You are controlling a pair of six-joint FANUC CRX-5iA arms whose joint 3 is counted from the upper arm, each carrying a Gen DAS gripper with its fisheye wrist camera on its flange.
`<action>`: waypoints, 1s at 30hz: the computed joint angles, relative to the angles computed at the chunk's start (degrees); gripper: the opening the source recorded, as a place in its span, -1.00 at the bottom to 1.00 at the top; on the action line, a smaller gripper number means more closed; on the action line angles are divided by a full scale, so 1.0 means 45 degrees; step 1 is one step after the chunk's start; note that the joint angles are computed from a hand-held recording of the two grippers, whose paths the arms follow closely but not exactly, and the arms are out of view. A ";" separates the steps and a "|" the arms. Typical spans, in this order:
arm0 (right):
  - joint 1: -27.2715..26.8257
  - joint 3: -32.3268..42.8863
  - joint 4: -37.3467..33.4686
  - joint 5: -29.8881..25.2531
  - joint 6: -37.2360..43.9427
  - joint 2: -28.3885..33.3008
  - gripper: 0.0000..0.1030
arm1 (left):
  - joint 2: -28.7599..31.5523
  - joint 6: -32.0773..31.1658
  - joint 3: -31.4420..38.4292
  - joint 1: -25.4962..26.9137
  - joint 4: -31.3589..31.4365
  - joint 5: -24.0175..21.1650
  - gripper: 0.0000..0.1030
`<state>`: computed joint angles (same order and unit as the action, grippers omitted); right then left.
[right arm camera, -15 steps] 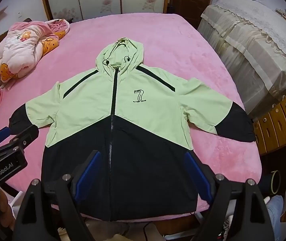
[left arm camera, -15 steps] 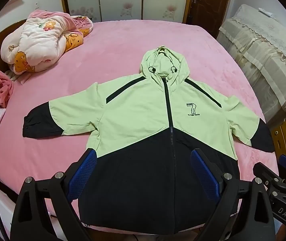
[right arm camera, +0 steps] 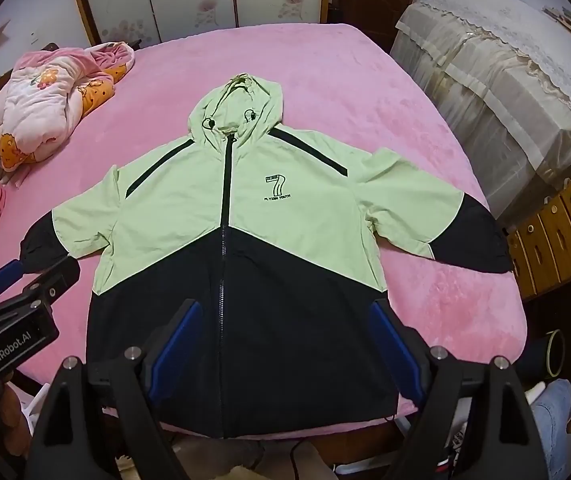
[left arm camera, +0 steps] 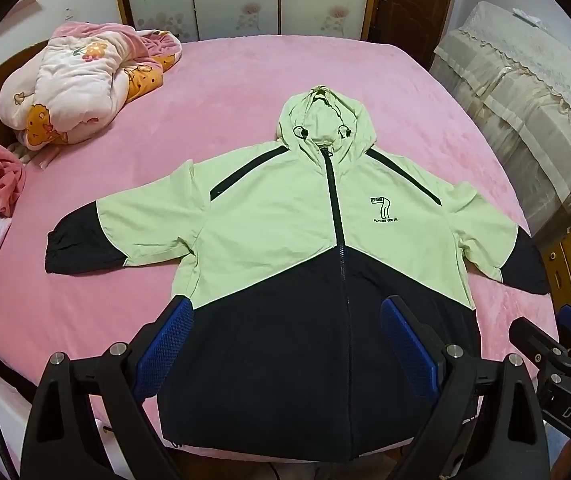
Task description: Fold large clothes
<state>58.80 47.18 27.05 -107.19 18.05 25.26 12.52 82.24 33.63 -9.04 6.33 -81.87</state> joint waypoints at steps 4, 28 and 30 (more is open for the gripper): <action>0.0057 -0.0145 -0.0027 0.0043 -0.0120 -0.0093 0.65 | -0.0053 -0.0096 -0.0047 0.0042 0.0053 -0.0070 0.82; 0.0121 -0.0700 -0.0600 0.0032 -0.0922 -0.0464 0.65 | 0.0196 -0.0314 0.0004 -0.0028 0.0115 -0.0630 0.82; 0.0116 -0.0616 -0.0627 -0.0010 -0.0924 -0.0401 0.65 | 0.0171 -0.0388 -0.0047 0.0013 0.0175 -0.0603 0.82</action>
